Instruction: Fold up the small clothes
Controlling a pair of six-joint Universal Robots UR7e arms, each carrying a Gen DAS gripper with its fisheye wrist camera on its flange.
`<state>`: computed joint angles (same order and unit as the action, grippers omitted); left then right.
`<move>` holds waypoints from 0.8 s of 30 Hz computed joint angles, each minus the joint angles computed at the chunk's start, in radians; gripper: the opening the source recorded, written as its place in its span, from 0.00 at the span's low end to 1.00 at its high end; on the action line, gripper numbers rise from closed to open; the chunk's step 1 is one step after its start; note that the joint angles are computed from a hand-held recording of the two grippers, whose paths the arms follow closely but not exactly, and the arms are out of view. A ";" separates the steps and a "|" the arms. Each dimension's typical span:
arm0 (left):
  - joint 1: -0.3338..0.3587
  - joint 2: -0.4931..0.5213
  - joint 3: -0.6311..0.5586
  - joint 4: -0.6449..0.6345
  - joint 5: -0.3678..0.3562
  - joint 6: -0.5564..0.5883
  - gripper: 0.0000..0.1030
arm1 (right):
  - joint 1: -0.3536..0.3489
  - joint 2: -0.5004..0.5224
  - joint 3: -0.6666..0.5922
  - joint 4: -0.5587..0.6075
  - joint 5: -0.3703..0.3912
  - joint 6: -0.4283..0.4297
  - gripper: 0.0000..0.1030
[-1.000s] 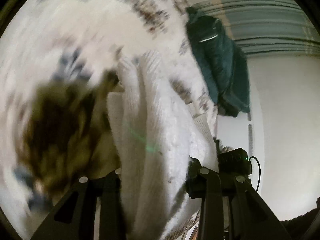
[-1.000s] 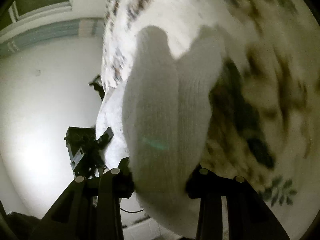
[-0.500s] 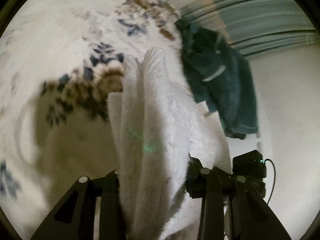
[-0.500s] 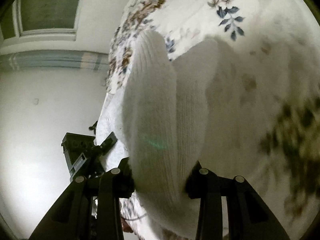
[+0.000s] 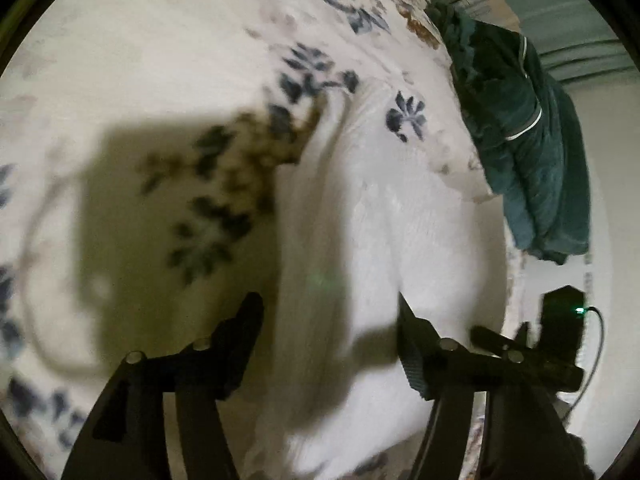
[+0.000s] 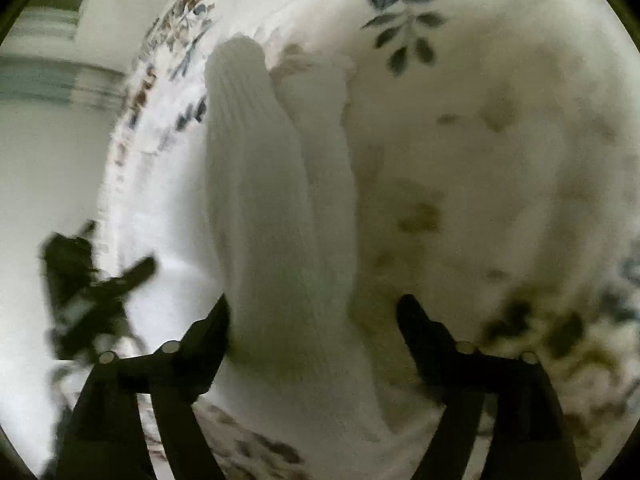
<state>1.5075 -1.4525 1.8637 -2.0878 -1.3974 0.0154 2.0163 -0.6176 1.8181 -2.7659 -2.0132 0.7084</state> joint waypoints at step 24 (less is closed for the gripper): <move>-0.692 -0.580 0.234 0.507 0.646 -0.465 1.00 | 0.523 -0.051 -0.441 1.306 -0.368 0.784 1.00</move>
